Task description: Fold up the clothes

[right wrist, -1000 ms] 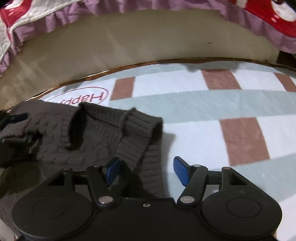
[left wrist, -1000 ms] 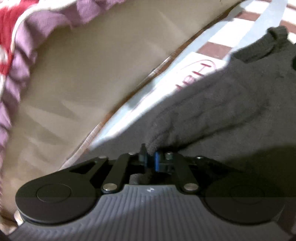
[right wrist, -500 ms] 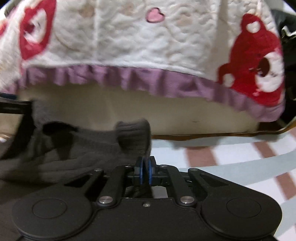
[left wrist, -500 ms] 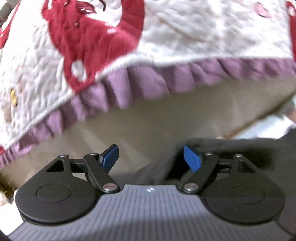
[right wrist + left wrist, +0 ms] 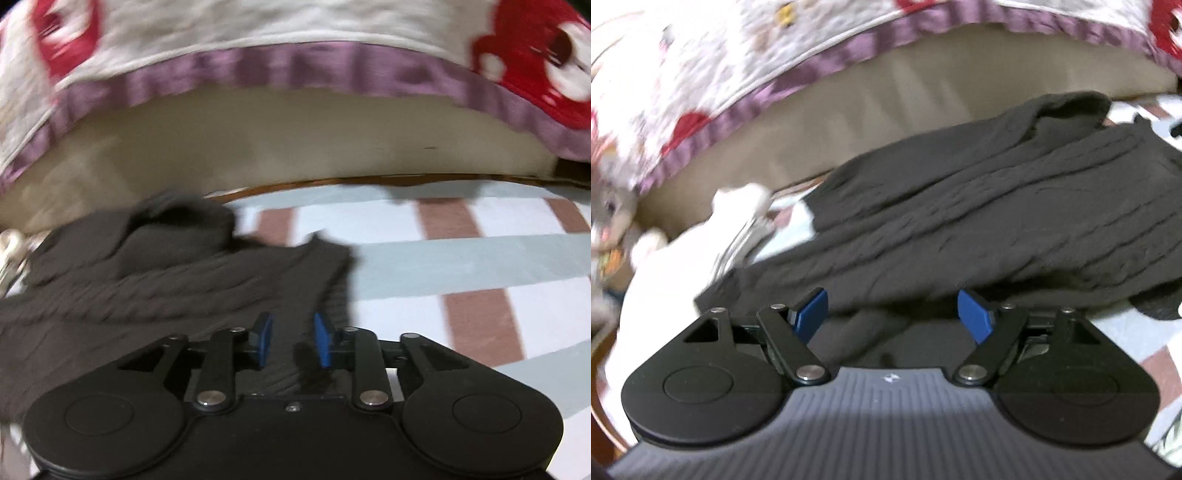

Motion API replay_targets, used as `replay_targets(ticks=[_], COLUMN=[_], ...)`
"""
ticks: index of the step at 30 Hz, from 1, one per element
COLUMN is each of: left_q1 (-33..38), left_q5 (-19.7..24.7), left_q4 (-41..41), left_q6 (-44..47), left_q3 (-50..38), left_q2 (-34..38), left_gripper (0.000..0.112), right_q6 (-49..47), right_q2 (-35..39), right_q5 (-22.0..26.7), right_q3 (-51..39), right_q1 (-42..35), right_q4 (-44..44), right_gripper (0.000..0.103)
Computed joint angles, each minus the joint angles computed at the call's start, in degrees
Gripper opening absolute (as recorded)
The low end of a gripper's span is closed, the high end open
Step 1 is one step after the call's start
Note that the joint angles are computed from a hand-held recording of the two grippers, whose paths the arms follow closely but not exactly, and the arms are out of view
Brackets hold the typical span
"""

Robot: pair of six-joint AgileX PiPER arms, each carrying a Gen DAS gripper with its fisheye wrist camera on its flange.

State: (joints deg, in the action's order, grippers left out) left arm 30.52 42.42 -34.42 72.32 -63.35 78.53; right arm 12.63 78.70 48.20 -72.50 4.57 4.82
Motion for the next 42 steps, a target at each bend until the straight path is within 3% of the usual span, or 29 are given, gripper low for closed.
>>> replay_targets(ticks=[2,5,6,8,10,11,13,14,18,20,23,28,29,30,35,38,42], left_q1=[3.8,2.93,1.39,0.14,1.22,1.85,2.48,2.46,-0.29,0.16,2.77,3.44,3.51,3.68,5.67,5.41,1.96], left_q5=[1.39,-5.45,-7.96,-8.45,-3.01,2.32,7.29,7.42,-4.66,-5.01,-0.67,-2.83,-2.96,-2.73,3.37,7.64,3.85], left_q4=[-4.58,-5.54,-3.66,-2.67,-1.33,0.47,1.36,1.55,9.11,13.5,12.88,13.07,13.14,12.93,4.36,0.46,-0.96], left_q6=[2.09,2.61,2.36,5.81,3.21,-0.91,-4.8,-4.23,-8.86,-16.18,-20.86,-22.56,-23.02,-23.18,-12.32,-5.04,3.69], left_q3=[1.16,6.5,7.2,7.96,6.61,4.09,2.24,2.65,5.65,3.22,-1.21,-0.66,-0.6,-0.76,-1.43,-0.45,5.24], left_q2=[0.22,-1.2,-1.21,-1.9,-1.89,-0.15,1.52,1.32,-0.49,1.78,5.05,4.3,4.19,4.23,4.64,3.85,-0.29], left_gripper=[0.077,0.077,0.077,0.077,0.078,0.078,0.078,0.078,0.078,0.078,0.078,0.078,0.078,0.078,0.076,0.077,0.078], right_q6=[0.37,1.28,1.02,0.41,-5.23,-7.54,-5.76,-3.45,0.83,-0.58,-4.2,3.74,5.29,6.64,15.64,13.5,9.4], right_q2=[-0.83,-2.47,-2.42,-1.73,0.55,1.58,2.8,3.98,7.84,8.72,9.88,11.48,11.47,11.29,7.92,9.07,12.57], right_q5=[2.32,4.33,5.08,6.95,11.91,14.09,13.95,14.14,14.31,14.54,16.3,15.5,14.57,13.37,5.02,0.77,-3.58], right_q3=[-1.66,-3.24,-3.79,-4.77,-6.96,-7.89,-8.13,-8.67,-9.9,-9.11,-9.05,-5.4,-4.46,-3.63,-4.53,-8.3,-11.57], right_q1=[2.68,7.92,9.29,11.92,14.13,16.44,23.63,27.04,38.52,41.62,45.35,51.49,51.09,50.23,40.76,31.82,22.74], right_q4=[2.54,6.84,8.47,10.69,15.04,14.97,8.09,3.96,-13.55,-17.88,-19.82,-37.44,-40.43,-42.82,-46.28,-37.93,-23.25], right_gripper=[0.042,0.057,0.058,0.058,0.058,0.052,0.051,0.051,0.054,0.055,0.056,0.051,0.042,0.01,0.011,0.011,0.011])
